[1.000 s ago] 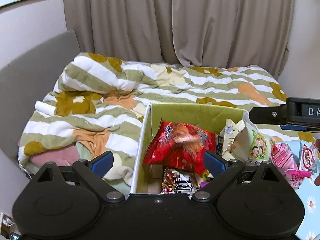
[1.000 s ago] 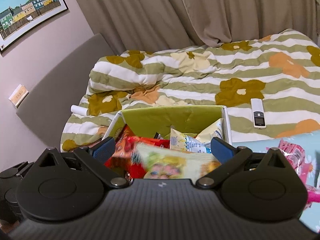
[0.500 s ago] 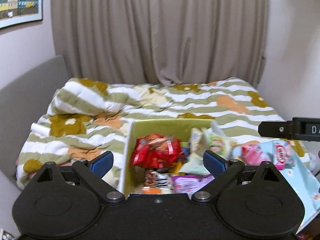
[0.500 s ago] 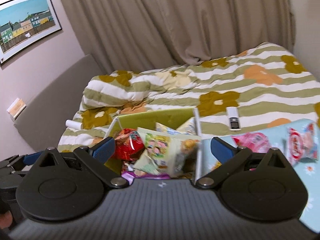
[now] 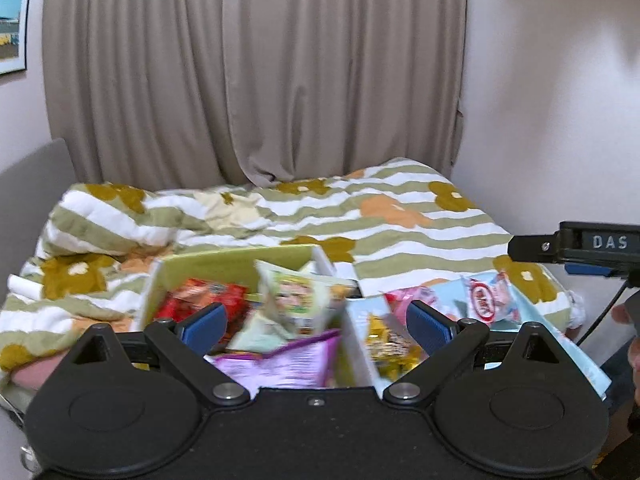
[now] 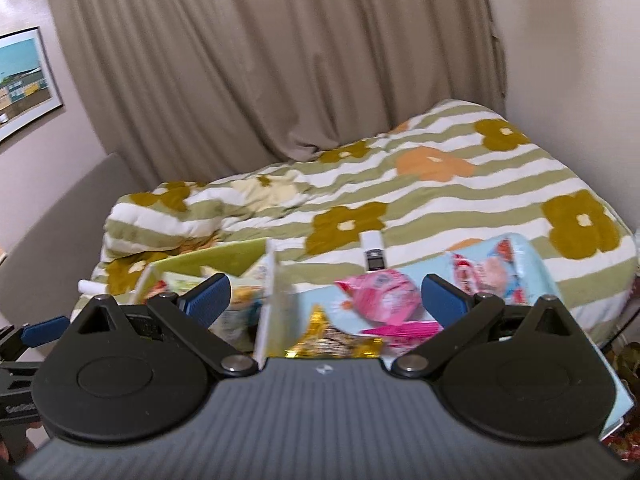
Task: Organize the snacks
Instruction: 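Grasp pink candy bag with left tool while right grasps shrimp flake bag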
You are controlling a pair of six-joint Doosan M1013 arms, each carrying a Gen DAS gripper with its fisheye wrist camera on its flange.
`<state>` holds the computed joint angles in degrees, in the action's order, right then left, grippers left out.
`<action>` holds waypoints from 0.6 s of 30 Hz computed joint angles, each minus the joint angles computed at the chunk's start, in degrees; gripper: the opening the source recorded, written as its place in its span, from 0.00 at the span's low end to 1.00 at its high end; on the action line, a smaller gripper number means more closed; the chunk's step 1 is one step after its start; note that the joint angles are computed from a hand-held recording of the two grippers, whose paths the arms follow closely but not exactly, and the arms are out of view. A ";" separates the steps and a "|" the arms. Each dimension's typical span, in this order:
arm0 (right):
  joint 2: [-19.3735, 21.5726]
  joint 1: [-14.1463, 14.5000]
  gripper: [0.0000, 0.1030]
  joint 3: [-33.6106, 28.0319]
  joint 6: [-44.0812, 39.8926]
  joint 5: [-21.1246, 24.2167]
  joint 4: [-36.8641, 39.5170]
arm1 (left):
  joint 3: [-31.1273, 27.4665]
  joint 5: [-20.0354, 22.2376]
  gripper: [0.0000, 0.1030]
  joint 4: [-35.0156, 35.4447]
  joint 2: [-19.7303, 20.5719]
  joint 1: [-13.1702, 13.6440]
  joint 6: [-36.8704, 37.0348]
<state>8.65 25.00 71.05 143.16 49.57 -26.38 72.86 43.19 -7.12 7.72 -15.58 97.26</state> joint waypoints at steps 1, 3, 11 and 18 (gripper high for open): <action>-0.36 -0.87 1.00 0.70 -0.32 -0.27 1.07 | -0.24 0.25 0.95 -0.44 0.32 -0.34 -0.06; -0.95 -2.59 1.00 1.83 -1.66 -0.50 3.27 | -0.68 0.15 0.95 0.22 1.08 -1.73 -1.02; -1.06 -9.31 1.00 4.39 -7.85 -0.44 11.91 | -1.91 0.49 0.95 4.28 4.35 -6.44 -5.75; 0.94 -14.18 1.00 4.32 -15.31 0.40 19.05 | -3.97 2.69 0.95 5.83 7.95 -9.20 -7.79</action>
